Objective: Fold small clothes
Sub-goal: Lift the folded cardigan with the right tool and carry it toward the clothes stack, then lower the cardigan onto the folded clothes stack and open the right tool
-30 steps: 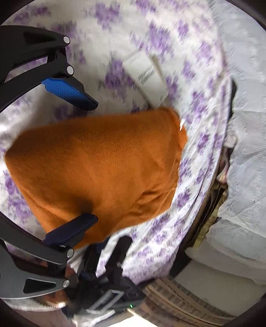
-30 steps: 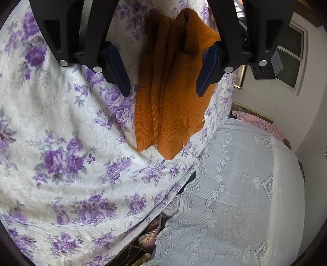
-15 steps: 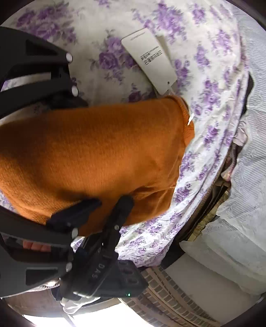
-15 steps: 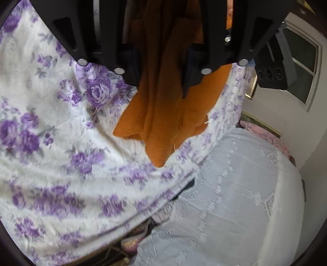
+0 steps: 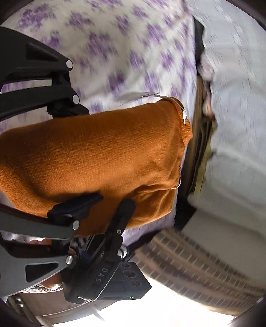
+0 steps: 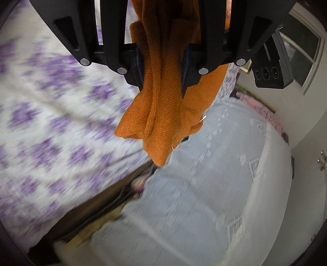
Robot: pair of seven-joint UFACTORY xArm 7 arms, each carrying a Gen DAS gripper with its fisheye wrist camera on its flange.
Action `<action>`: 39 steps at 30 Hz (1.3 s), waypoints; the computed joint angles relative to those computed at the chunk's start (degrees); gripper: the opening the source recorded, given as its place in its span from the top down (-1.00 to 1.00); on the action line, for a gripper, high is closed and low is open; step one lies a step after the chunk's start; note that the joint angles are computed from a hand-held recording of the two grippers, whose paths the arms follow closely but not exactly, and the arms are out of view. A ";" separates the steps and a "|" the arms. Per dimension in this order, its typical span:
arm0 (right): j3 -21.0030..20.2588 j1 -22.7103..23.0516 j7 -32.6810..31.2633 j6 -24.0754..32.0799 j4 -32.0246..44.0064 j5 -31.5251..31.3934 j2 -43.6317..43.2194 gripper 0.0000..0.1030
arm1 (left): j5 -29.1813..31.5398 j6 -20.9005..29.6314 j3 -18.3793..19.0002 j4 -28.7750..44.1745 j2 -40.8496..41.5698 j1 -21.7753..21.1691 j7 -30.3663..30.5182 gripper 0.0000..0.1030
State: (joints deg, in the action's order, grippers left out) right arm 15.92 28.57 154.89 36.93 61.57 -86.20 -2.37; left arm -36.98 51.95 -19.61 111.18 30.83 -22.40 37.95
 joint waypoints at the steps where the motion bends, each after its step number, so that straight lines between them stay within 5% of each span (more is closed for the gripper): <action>1: 0.48 0.54 -1.89 2.15 -2.51 3.07 -3.42 0.40 | 0.04 -0.09 -0.41 -0.15 -0.34 -0.60 0.11 -0.17; 9: 8.22 2.26 -14.49 19.87 -15.49 25.56 -28.39 0.40 | -0.83 2.89 -3.75 3.46 -1.17 -8.35 -0.14 -0.17; 22: 23.69 2.08 -22.44 47.09 -17.97 50.13 -52.19 0.40 | 6.82 11.95 -3.84 20.82 6.94 -25.04 -6.96 -0.18; 28: 27.31 1.26 -23.72 53.47 -21.60 63.04 -57.40 0.35 | 13.36 10.50 -0.95 19.25 8.59 -31.16 -10.23 -0.57; 30: 29.18 1.23 -22.71 52.21 -25.16 66.26 -59.42 0.26 | 13.68 2.53 0.20 11.36 5.88 -31.78 -10.09 -0.74; 39: 32.79 -2.30 -26.64 50.16 -26.87 68.48 -64.67 0.16 | 11.74 1.13 -4.07 5.90 3.10 -26.66 -10.34 -0.83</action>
State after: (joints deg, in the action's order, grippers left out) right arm 48.70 26.27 128.25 87.08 34.70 -17.71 -67.04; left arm -25.23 53.08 -23.68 117.08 33.93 -49.06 27.60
